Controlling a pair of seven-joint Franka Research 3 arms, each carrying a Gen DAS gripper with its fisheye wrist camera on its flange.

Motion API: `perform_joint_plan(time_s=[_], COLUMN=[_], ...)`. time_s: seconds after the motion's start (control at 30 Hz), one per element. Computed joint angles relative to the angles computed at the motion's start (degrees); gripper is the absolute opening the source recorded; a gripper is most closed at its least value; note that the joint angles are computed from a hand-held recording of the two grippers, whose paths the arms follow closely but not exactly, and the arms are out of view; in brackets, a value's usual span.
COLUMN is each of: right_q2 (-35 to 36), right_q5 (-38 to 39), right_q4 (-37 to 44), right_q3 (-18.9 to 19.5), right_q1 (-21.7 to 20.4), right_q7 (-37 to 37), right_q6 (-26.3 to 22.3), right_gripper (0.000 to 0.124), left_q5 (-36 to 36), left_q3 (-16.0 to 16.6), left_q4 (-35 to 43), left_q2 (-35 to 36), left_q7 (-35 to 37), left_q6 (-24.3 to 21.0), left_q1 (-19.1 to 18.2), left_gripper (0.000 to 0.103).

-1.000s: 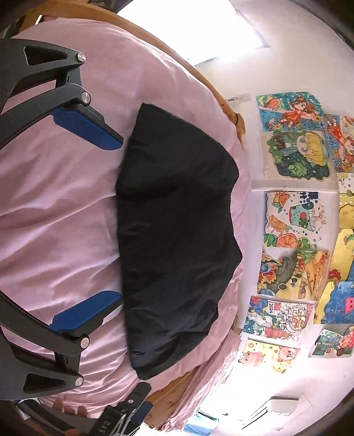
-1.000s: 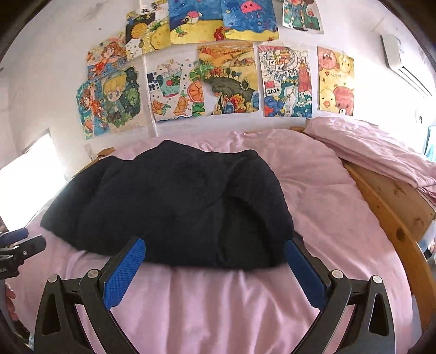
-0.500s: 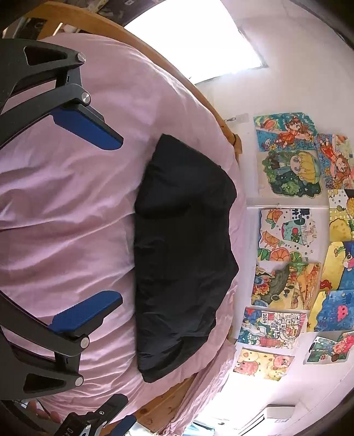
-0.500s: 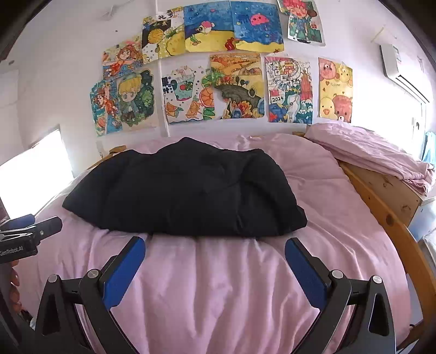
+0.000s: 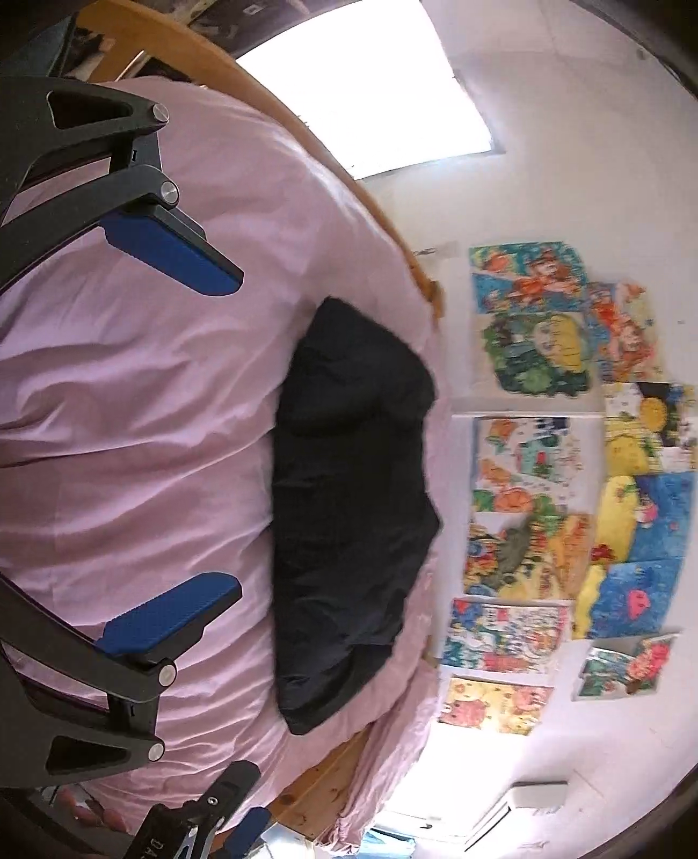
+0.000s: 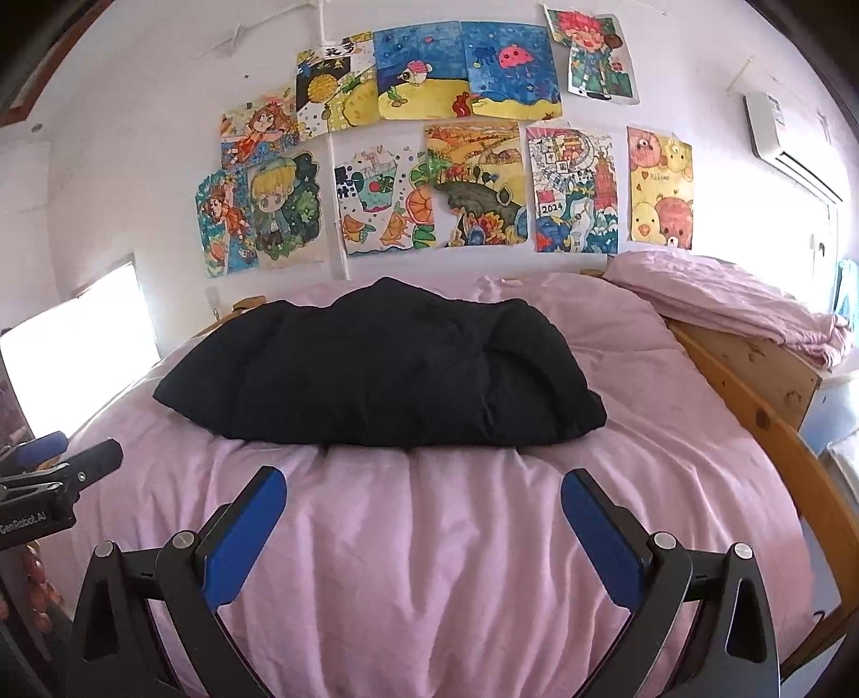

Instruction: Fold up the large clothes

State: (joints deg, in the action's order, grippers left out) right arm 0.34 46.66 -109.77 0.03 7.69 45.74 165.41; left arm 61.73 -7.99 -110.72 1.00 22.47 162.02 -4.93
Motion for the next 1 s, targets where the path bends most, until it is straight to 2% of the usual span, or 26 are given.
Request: perform_joint_plan(time_s=[0.07,0.17,0.23,0.4,0.53,0.77,1.0], right_q2=[-0.6,-1.8,-2.5,-4.1,-4.4,-3.9,-4.0], right_q5=[0.7,2.0,3.1,5.5,6.5,4.8,5.4], right_q4=[-0.8,-2.2,-3.1,-5.2,-5.9,-5.9,-5.9], right_q3=[0.0,-0.1,-0.2,-0.8,-1.2,-1.5,-1.5], right_q1=[0.0,0.4,0.8,2.0,2.7,2.4,2.6], right_q7=[0.0,-1.5,-2.9,-5.8,-7.9,-5.7,-7.2], right_q6=[0.2,1.3,2.3,4.1,5.6,5.8,5.2], right_gripper=[0.103,0.103,0.103,0.103,0.103,0.103,0.103], left_q5=[6.7,13.2,13.4,8.6,8.4,10.2,13.0], left_q3=[0.0,-0.6,-0.8,-0.8,-1.2,-1.7,-1.9], left_q4=[-0.8,-1.8,-2.3,-3.4,-3.9,-4.6,-4.6], left_q2=[-1.1,-2.1,-2.3,-2.0,-2.3,-3.0,-3.1], left_q7=[-5.5,-10.0,-9.8,-6.9,-7.9,-9.6,-11.4], left_q6=[0.7,0.8,0.8,2.3,0.0,-1.6,-2.5], left_q1=[0.0,0.1,0.2,0.5,0.3,0.1,0.0], left_gripper=[0.102,0.102,0.102,0.102,0.102,0.102,0.102])
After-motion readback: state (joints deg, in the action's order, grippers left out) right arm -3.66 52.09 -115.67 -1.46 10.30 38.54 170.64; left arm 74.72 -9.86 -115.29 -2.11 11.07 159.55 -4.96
